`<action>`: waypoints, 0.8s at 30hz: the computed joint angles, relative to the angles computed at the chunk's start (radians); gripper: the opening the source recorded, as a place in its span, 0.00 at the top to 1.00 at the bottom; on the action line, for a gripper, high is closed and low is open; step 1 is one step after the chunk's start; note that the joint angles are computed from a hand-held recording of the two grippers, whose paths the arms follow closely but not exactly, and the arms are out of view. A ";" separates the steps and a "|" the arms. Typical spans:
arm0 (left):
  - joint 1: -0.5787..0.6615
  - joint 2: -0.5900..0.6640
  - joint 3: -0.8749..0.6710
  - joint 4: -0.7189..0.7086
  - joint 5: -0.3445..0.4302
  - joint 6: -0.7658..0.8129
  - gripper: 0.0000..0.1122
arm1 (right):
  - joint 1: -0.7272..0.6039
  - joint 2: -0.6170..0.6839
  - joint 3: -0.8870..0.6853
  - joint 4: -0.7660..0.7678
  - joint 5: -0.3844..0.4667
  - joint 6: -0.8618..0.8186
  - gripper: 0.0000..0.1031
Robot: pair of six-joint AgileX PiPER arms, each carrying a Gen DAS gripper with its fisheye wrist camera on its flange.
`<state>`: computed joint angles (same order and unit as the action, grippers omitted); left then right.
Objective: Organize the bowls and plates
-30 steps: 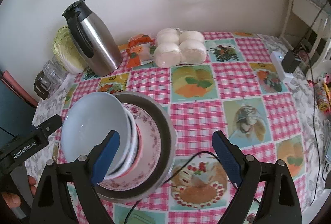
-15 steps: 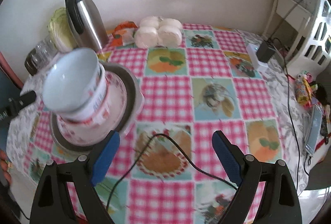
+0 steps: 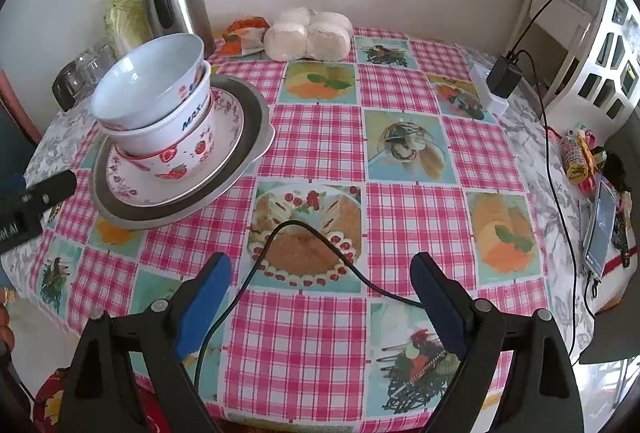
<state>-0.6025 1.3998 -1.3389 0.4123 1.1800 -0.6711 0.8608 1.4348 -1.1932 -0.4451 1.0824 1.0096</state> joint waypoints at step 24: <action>-0.011 -0.136 0.158 0.013 -0.037 -0.026 0.08 | 0.092 0.032 -0.038 -0.057 0.032 0.037 0.11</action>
